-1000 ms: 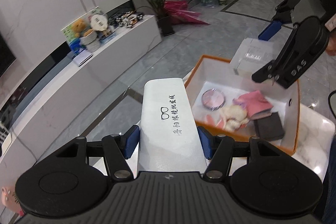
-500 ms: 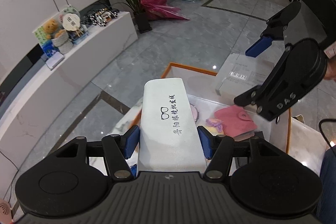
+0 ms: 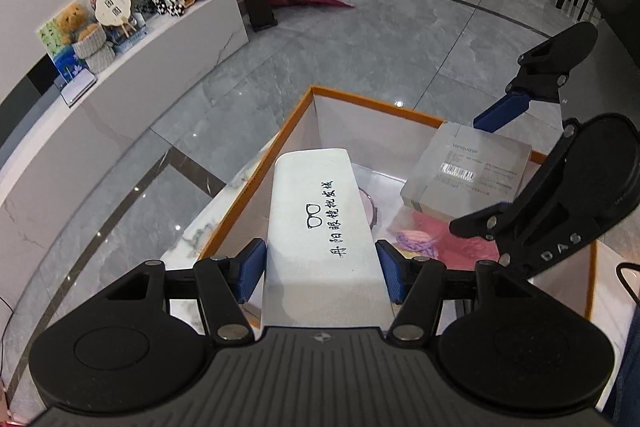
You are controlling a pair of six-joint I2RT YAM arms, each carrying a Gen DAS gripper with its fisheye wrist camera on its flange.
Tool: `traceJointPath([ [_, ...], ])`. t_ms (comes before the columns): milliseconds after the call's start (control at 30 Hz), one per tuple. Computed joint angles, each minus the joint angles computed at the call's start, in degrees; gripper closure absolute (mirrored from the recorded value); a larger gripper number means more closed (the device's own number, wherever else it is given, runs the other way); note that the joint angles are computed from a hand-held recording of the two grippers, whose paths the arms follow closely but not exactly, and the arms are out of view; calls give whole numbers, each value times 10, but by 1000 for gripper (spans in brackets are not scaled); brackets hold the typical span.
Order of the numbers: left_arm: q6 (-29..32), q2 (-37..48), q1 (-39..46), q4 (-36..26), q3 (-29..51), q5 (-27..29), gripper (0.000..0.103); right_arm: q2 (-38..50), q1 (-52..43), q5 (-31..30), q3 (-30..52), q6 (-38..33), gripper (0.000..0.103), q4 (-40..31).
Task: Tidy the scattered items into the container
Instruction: 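Lift and carry the glasses case and grey package over the orange box, then open the left tool to drop the glasses case while the right tool releases the package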
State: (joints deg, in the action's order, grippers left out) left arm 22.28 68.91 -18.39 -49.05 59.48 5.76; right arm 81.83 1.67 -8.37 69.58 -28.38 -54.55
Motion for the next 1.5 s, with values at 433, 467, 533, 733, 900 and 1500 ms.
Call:
traceJointPath([
  [433, 23, 40, 7, 54, -38, 11, 34, 58, 26, 8, -13, -13, 16, 59],
  [467, 22, 43, 5, 58, -40, 9, 34, 62, 29, 10, -12, -12, 16, 62],
  [533, 20, 46, 3, 62, -43, 8, 34, 66, 35, 17, -15, -12, 16, 70],
  [733, 14, 48, 10, 59, -44, 21, 34, 74, 34, 12, -25, -27, 16, 93],
  [900, 10, 58, 15, 48, -37, 29, 34, 66, 35, 11, -35, -33, 15, 101],
  [1500, -14, 39, 4, 23, -14, 46, 36, 46, 28, 0, -25, -47, 11, 66],
])
